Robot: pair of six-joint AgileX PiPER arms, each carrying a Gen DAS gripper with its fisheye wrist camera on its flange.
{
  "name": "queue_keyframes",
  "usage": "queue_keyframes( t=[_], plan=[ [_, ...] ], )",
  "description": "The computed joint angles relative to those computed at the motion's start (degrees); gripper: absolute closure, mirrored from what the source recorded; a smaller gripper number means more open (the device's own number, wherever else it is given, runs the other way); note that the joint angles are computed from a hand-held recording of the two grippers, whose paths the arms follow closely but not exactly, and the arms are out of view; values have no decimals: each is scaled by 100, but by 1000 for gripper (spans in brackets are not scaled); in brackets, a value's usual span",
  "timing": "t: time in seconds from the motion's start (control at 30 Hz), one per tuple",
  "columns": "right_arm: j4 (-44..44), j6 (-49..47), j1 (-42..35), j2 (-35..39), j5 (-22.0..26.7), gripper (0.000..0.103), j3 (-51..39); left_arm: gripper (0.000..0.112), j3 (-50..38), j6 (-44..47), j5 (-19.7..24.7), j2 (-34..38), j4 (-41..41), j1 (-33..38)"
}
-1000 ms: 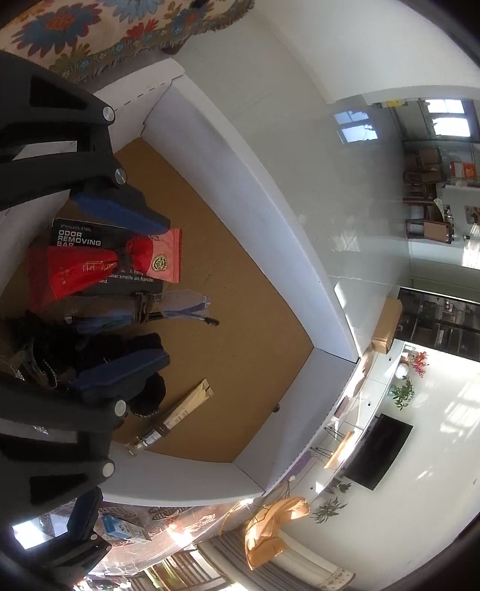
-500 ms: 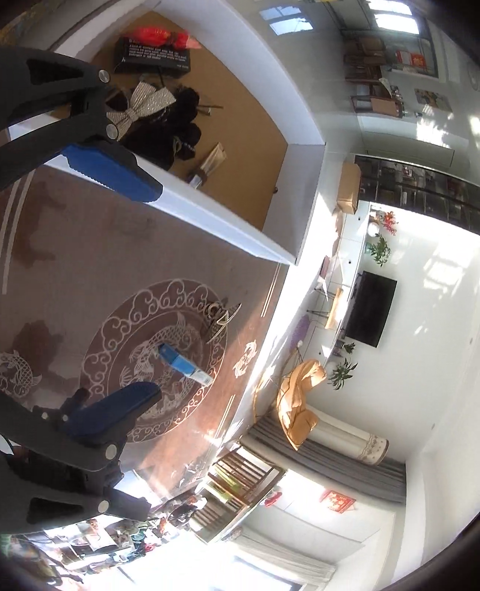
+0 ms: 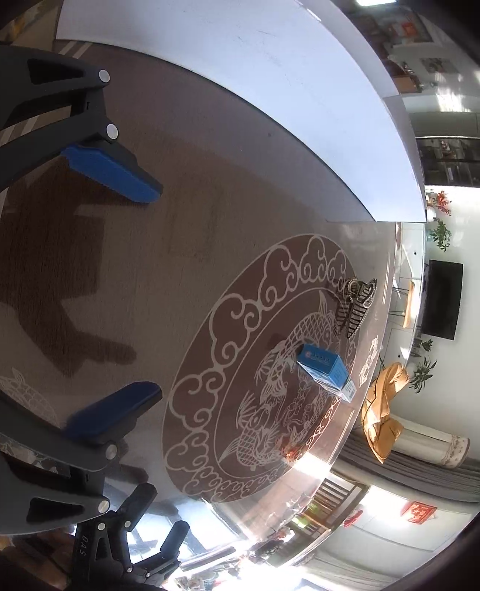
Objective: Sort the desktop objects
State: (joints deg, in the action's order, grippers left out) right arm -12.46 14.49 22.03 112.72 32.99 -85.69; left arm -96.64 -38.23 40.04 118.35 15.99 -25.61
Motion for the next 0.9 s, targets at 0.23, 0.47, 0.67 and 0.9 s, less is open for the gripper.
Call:
queue_keyframes(
  t=[0.23, 0.47, 0.67, 0.9],
  plan=[
    [428, -276, -90, 122, 40, 0, -127, 13, -154, -403, 216, 133, 459, -7],
    [408, -242, -76, 141, 45, 0, -144, 13, -451, -418, 648, 340, 746, -108],
    [410, -245, -77, 140, 41, 0, -141, 10, -435, -405, 657, 320, 750, -82],
    [413, -247, -78, 138, 39, 0, -136, 9, -402, -444, 684, 291, 756, -96]
  ],
)
